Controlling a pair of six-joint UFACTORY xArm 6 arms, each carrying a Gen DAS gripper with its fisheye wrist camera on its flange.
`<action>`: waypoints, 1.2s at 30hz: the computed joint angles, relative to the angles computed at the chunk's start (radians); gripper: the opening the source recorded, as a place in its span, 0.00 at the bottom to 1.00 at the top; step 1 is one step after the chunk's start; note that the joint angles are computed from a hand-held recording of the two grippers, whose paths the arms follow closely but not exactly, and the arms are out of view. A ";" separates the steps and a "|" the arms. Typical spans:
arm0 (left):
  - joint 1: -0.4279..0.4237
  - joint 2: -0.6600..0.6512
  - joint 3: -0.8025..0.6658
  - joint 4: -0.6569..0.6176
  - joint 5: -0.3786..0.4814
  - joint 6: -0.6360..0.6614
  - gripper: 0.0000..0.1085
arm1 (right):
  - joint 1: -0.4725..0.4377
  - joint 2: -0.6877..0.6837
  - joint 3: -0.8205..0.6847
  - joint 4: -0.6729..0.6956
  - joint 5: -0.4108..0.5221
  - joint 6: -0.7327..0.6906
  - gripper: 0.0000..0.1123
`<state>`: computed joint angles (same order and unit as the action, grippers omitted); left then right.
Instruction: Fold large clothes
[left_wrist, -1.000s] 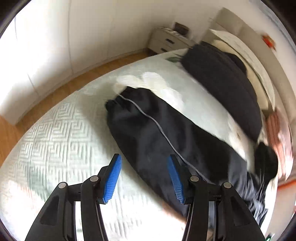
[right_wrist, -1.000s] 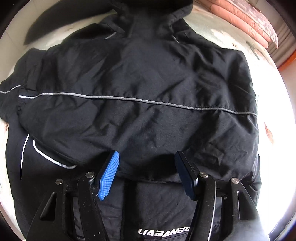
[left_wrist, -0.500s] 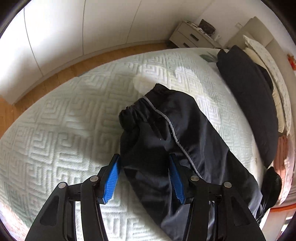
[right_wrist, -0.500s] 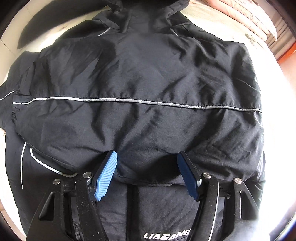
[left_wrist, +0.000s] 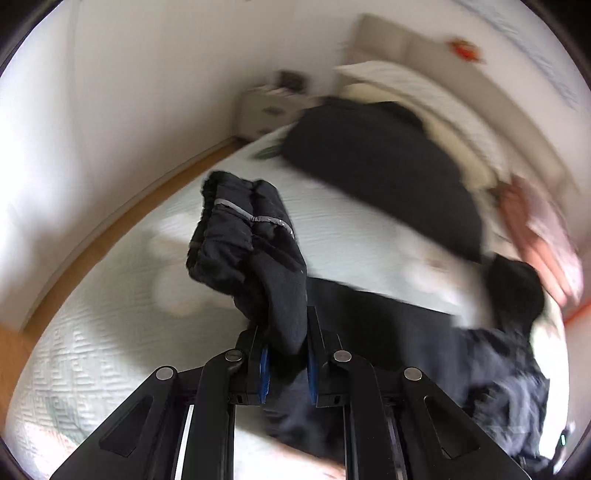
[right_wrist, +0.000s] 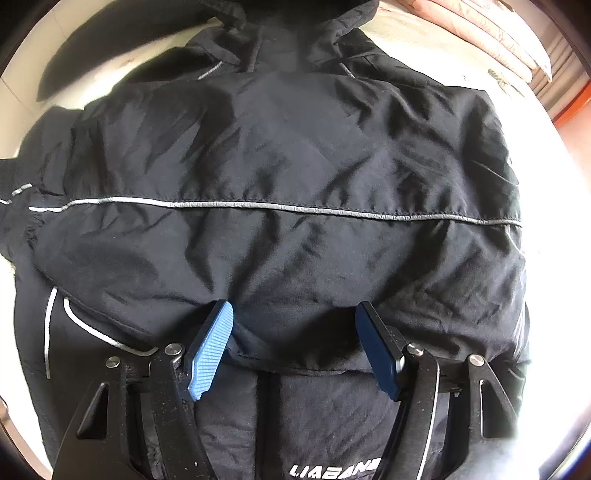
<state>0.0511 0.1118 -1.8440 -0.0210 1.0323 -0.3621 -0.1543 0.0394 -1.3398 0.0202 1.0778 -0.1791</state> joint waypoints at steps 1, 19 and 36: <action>-0.039 -0.003 -0.025 -0.011 0.002 0.025 0.14 | -0.006 -0.012 0.001 0.016 0.007 -0.006 0.64; -0.672 0.237 -0.313 -0.033 0.024 0.124 0.15 | -0.177 -0.288 0.091 0.054 0.075 -0.167 0.64; -0.648 0.319 -0.357 -0.390 0.202 0.100 0.69 | -0.239 -0.128 -0.049 0.268 0.144 -0.297 0.64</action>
